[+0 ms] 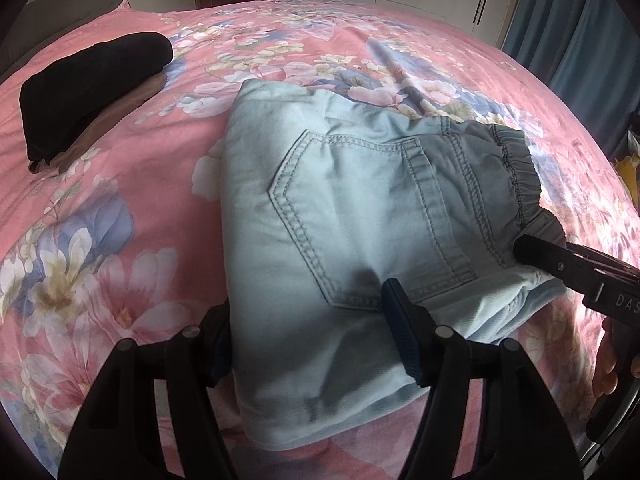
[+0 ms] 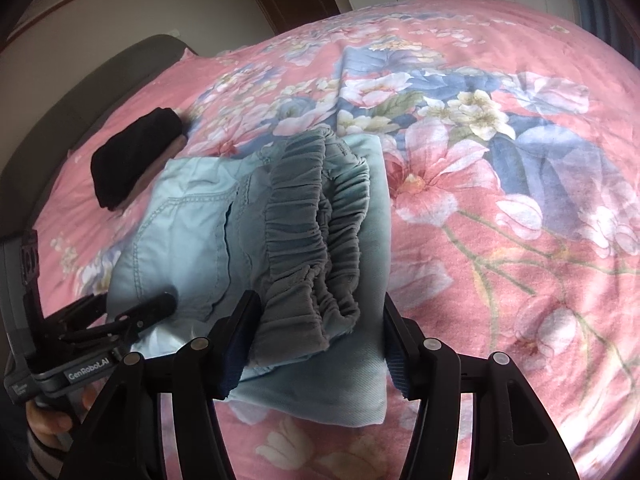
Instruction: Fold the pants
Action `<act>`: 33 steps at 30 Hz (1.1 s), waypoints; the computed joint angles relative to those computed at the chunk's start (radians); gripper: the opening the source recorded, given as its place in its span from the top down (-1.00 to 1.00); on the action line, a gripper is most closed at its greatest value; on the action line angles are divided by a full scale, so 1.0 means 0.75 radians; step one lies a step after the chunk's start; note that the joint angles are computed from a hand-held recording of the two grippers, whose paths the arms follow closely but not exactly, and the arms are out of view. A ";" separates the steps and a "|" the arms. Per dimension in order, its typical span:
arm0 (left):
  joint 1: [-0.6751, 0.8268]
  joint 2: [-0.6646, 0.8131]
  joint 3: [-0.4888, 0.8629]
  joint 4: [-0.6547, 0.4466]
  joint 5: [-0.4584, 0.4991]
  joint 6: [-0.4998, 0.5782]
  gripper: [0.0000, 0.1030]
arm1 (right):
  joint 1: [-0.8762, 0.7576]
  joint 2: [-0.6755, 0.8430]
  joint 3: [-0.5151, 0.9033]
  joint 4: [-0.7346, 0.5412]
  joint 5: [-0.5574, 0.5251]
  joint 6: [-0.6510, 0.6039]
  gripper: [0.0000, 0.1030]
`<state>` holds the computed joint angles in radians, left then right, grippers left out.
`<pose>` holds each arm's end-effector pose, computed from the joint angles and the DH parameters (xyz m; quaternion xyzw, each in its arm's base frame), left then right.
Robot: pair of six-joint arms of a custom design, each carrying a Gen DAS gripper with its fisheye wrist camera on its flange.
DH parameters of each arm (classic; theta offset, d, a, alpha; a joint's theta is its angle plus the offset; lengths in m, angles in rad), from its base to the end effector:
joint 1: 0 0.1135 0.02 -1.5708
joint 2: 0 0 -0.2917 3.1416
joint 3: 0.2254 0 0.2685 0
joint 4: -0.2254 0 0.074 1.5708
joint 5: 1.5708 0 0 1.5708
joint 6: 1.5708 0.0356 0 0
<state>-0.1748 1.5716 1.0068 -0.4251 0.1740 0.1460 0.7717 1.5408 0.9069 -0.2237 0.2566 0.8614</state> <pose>0.3271 -0.0640 0.2246 0.1770 0.9383 -0.0874 0.2841 0.2418 0.2227 0.2164 0.0863 0.9264 0.1702 0.3245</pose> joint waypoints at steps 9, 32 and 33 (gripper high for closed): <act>-0.010 -0.022 -0.038 0.008 -0.023 0.002 -0.27 | 0.038 0.002 0.009 -0.051 0.045 0.009 -0.13; -0.016 -0.025 -0.052 0.010 -0.033 0.001 -0.29 | 0.064 0.011 0.024 -0.095 0.086 0.007 -0.14; -0.016 -0.027 -0.051 0.005 -0.034 -0.002 -0.29 | 0.063 0.013 0.022 -0.091 0.083 0.009 -0.15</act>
